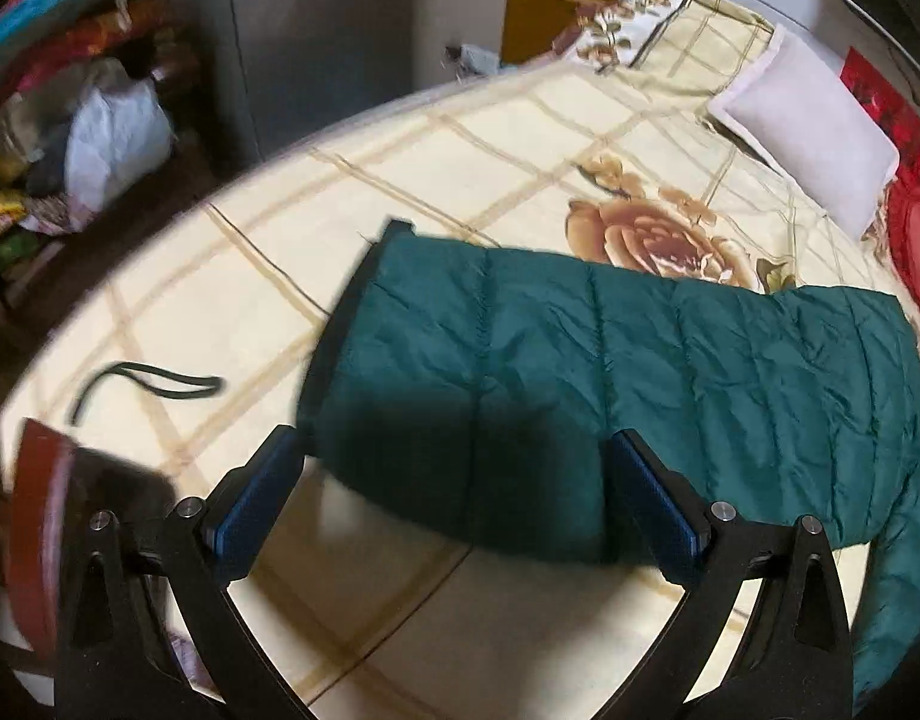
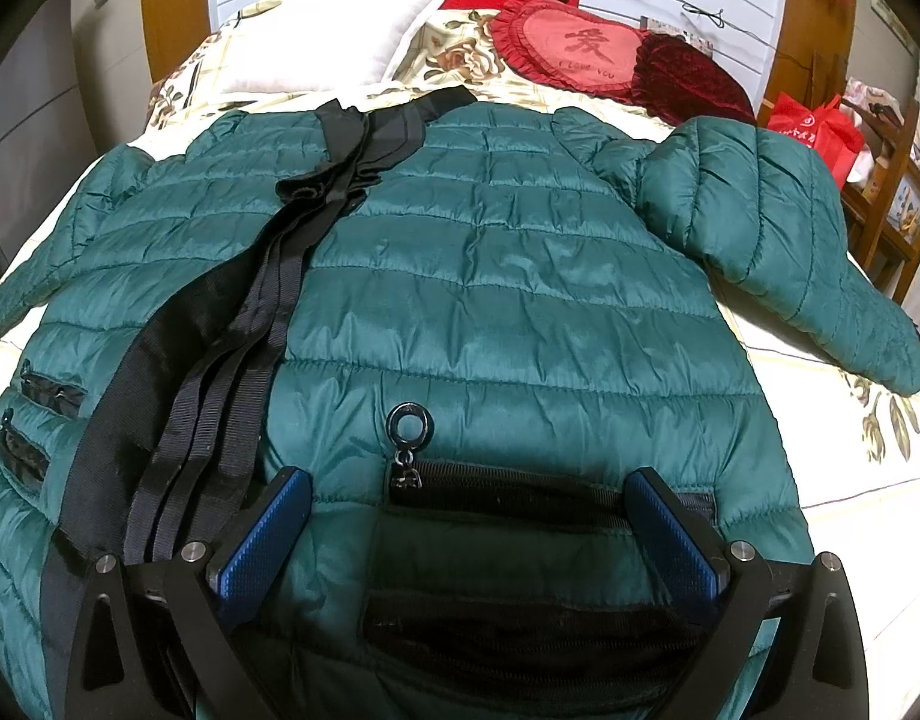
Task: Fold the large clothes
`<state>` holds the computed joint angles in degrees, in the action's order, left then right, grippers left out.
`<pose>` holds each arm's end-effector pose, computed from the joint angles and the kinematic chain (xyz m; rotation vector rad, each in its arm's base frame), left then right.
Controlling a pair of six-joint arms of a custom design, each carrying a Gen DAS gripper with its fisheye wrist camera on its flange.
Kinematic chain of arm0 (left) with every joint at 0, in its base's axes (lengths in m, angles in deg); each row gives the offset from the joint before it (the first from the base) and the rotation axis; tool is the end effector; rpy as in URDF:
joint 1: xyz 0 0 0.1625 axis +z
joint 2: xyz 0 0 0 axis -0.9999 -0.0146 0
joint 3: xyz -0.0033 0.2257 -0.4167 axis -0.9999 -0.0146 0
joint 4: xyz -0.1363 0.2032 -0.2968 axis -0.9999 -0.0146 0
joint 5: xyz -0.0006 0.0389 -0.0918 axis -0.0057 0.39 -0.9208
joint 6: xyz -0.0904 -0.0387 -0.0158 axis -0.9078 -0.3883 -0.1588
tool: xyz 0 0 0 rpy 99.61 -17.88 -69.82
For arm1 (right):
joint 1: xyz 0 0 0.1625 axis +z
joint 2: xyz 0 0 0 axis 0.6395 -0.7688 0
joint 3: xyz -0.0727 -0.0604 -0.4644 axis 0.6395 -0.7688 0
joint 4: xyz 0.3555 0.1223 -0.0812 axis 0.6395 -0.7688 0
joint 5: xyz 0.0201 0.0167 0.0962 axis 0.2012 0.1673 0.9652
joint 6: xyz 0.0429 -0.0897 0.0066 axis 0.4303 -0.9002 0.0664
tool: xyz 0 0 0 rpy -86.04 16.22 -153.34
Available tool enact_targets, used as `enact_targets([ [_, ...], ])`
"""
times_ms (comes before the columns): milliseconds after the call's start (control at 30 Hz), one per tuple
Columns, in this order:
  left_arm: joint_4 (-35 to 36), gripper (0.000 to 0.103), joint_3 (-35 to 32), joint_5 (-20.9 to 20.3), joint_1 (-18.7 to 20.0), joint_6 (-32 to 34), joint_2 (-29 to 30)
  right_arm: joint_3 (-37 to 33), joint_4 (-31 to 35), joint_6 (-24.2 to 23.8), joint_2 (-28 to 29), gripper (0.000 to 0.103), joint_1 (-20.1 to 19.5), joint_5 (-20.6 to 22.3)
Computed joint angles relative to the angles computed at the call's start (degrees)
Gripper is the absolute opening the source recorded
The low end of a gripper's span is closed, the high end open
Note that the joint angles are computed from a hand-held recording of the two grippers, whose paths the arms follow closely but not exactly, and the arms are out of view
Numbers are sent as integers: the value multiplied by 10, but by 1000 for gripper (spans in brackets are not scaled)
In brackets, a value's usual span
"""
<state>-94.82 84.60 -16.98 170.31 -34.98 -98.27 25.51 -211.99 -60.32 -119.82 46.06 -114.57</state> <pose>0.0879 -0.7903 0.2229 -0.1238 2.2075 -0.8632 0.0273 -0.5893 0.1610 0.1073 -2.1673 0.7667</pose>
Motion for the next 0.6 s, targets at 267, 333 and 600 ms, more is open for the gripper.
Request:
enact_targets([
  [267, -2, 98, -34, -42, 10, 14, 18, -3, 3, 0, 0, 103, -1, 0],
  [333, -27, 75, -27, -65, 13, 23, 14, -3, 3, 0, 0, 103, -1, 0],
  [600, -105, 17, 17, -153, 14, 53, -6, -5, 3, 0, 1, 103, 0, -1],
])
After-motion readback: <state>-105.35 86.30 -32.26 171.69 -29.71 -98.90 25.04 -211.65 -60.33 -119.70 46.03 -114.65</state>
